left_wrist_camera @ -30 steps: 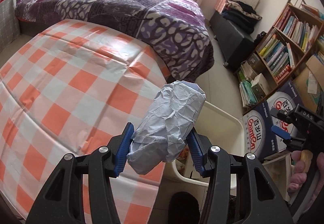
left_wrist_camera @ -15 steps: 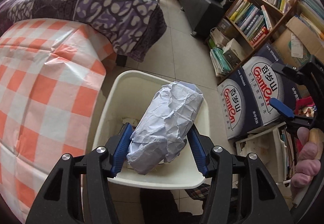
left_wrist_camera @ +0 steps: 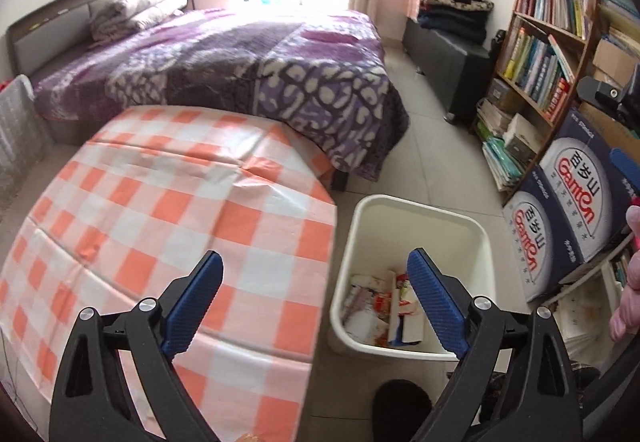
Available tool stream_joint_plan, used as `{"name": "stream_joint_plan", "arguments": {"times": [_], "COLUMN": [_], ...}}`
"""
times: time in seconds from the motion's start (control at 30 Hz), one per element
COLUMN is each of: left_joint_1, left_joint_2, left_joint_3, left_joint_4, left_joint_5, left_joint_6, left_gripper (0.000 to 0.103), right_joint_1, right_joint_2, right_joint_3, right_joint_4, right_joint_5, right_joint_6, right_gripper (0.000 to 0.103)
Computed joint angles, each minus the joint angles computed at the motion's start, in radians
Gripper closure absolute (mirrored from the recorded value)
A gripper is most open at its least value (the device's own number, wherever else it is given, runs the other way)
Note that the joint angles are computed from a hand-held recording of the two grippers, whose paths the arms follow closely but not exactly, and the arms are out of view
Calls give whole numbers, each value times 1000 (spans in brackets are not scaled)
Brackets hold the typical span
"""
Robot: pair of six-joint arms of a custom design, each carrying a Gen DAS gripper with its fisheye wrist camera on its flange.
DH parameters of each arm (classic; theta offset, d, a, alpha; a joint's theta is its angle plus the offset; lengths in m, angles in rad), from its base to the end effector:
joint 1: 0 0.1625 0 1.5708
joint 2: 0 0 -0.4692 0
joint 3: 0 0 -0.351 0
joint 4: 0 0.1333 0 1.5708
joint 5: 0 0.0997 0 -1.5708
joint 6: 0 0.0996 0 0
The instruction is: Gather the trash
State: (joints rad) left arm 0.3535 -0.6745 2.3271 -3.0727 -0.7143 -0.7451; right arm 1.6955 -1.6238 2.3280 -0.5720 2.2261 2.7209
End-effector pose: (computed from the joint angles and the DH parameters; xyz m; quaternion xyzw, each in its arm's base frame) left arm -0.3280 -0.3433 0.0262 0.2426 0.8746 -0.3061 0.2872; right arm 0.1103 -0.2964 0.2946 -0.0124 -0.7430 0.5813 0.3314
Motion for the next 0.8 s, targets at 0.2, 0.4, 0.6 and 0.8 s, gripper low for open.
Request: {"name": "stream_joint_plan", "arguments": {"times": [0.2,0.4,0.6,0.8], "left_joint_1": [-106,-108,-91,-99], "left_joint_2": [-173,-330,-352,-352], "left_joint_3": [115,113,152,152], "left_joint_4": [418,911,941,986], "left_joint_5": [320,308,264,242], "left_joint_6": [-458,-867,-950,-997], "left_gripper": [7,7,7,7], "right_joint_1": [196,288,322,333], "right_joint_2": [160,316,449,490], "right_joint_3": [91,61,28,28], "right_joint_4": [-366,-341,-302,-335], "right_joint_5": [173,270,286,284], "right_joint_6": [-240,-193,-181,-201], "right_gripper": [7,7,7,7]}}
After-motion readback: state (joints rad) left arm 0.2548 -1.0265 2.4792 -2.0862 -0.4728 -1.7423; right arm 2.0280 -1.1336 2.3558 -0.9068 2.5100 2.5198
